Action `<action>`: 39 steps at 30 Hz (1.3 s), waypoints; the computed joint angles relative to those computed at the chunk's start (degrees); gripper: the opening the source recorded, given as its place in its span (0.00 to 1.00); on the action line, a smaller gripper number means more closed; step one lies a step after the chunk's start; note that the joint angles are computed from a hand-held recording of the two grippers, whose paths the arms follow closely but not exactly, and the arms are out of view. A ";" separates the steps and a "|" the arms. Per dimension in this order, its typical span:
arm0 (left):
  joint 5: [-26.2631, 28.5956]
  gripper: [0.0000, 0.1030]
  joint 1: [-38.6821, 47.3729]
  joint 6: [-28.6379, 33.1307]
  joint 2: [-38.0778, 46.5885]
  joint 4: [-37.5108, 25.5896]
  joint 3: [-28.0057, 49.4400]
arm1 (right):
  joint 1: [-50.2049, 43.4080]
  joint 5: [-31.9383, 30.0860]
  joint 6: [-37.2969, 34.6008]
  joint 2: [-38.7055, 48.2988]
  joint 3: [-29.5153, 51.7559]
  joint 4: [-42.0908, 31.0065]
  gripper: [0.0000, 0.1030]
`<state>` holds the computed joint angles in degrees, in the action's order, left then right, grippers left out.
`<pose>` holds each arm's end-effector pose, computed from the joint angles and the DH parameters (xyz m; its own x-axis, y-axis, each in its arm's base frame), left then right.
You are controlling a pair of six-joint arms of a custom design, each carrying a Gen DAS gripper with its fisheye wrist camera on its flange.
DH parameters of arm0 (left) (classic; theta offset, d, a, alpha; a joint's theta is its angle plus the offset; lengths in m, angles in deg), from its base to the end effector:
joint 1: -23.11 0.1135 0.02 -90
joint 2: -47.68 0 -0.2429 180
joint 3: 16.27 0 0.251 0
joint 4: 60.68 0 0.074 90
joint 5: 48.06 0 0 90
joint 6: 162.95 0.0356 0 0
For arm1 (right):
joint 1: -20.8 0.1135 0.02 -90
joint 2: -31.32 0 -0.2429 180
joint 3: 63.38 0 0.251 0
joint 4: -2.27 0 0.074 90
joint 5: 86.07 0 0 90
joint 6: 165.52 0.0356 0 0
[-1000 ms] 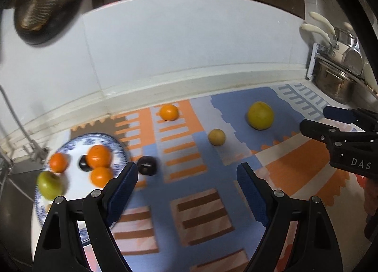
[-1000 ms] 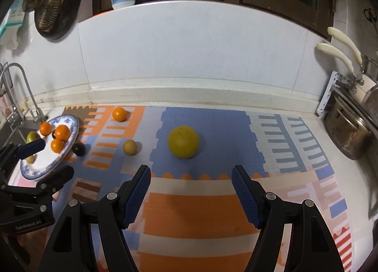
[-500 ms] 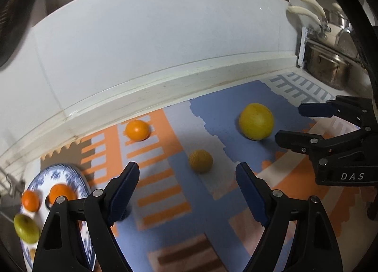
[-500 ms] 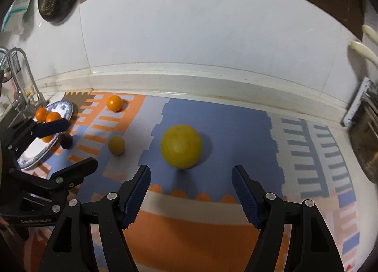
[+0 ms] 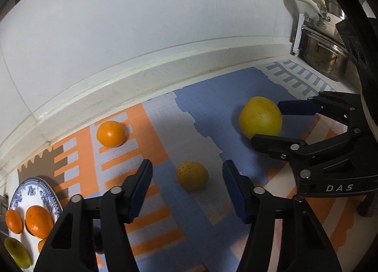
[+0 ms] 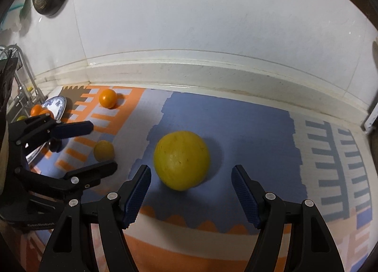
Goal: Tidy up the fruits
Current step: 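Close left gripper on small tan fruit while right gripper closes on yellow grapefruit, then carry tan fruit in left gripper and grapefruit in right gripper over plate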
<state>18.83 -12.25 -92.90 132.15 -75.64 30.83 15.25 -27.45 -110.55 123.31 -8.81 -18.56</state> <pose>0.2212 -0.1398 0.1184 -0.7217 0.1273 -0.6804 0.0962 0.9919 0.0835 0.2832 -0.0089 0.1150 -0.5839 -0.4356 -0.6851 -0.6415 0.7647 0.0605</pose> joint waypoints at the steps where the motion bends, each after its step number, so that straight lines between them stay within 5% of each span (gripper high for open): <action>1: 0.50 0.51 0.31 0.00 0.00 -0.06 0.01 | 0.23 0.10 0.36 0.50 0.32 0.02 0.68; 8: 4.95 0.27 2.56 -0.45 0.05 0.27 -0.10 | 1.29 -0.16 1.02 2.49 1.67 -0.58 0.59; 13: 5.11 0.27 2.24 -1.37 -0.59 0.15 -0.41 | 1.68 -0.83 1.74 2.73 1.70 -0.76 0.49; 26: 2.28 0.27 0.97 -3.12 -3.91 -0.81 -1.84 | 1.52 -1.28 2.06 1.86 1.00 -0.69 0.49; 39: -4.93 0.27 -4.71 -8.98 -19.25 -11.32 -5.20 | -0.88 -4.92 2.67 -13.39 -5.21 -5.81 0.48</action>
